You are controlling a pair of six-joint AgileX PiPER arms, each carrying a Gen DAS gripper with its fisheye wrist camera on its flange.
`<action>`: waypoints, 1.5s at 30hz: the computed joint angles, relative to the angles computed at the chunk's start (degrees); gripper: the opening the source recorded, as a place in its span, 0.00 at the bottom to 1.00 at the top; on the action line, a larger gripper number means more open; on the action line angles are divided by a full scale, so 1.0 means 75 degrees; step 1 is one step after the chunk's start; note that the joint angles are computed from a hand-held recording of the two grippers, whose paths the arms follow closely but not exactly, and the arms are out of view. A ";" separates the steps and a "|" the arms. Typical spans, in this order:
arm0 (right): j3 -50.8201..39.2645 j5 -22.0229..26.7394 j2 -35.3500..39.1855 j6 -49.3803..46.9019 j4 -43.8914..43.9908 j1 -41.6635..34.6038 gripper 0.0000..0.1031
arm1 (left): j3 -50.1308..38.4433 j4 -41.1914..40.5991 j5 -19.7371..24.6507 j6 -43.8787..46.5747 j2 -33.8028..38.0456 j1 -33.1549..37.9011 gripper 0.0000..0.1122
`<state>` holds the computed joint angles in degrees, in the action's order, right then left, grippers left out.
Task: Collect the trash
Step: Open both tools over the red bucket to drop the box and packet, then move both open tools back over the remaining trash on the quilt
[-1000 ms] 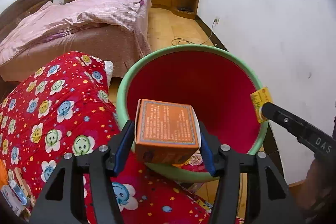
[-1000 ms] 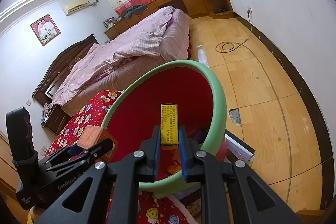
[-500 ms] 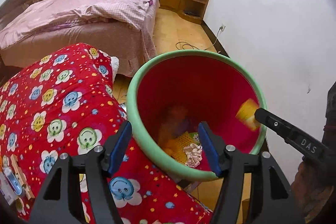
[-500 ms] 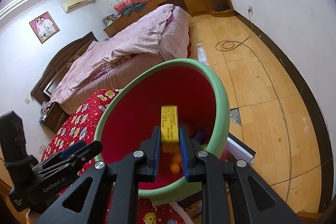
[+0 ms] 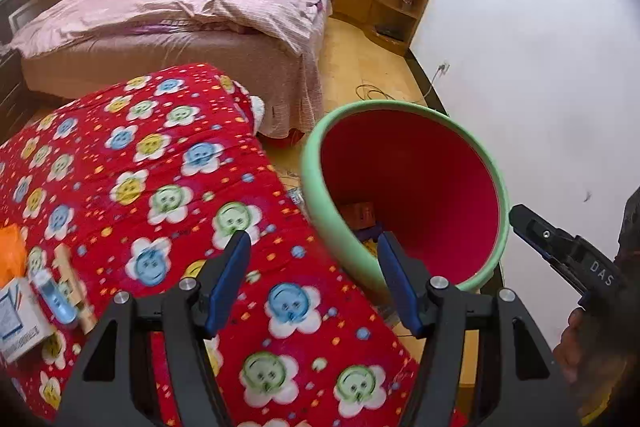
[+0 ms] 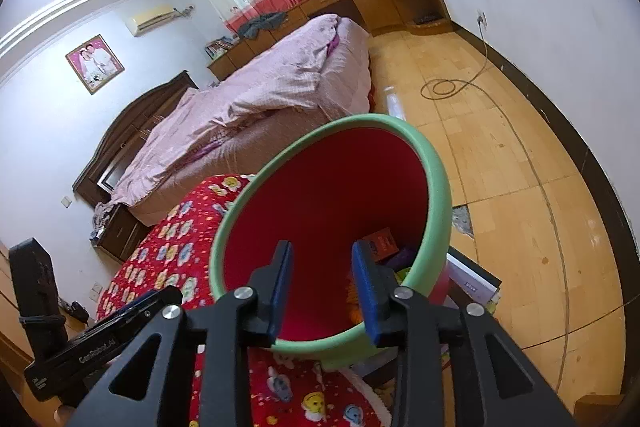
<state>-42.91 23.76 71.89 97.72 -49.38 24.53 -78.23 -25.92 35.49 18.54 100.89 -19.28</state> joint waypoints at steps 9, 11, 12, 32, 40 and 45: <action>-0.0427 0.0498 0.0107 -0.0130 0.0183 0.0788 0.41 | 0.0921 -0.0036 -0.0055 0.0144 -0.0962 0.0686 0.58; -0.0544 0.0527 0.0187 -0.0141 0.0229 0.0948 0.42 | 0.1115 -0.0071 -0.0044 0.0234 -0.1175 0.0881 0.58; -0.0580 0.0566 0.0223 -0.0053 0.0180 0.1058 0.44 | 0.1216 -0.0109 -0.0047 0.0294 -0.1280 0.0974 0.58; -0.2374 0.1297 0.1614 -0.0552 0.0428 0.2772 0.46 | 0.2509 -0.1278 0.0384 0.2014 -0.2492 0.3747 0.58; -0.3025 0.1311 0.2265 -0.1133 0.0884 0.3029 0.46 | 0.2548 -0.1557 0.0474 0.2497 -0.2341 0.4706 0.58; -0.3442 0.1377 0.2669 -0.1428 0.1159 0.3121 0.48 | 0.2523 -0.1695 0.0485 0.2860 -0.2177 0.5223 0.58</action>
<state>-68.72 34.09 91.91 87.01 -40.69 47.94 -59.31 -38.63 39.13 39.99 84.56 19.89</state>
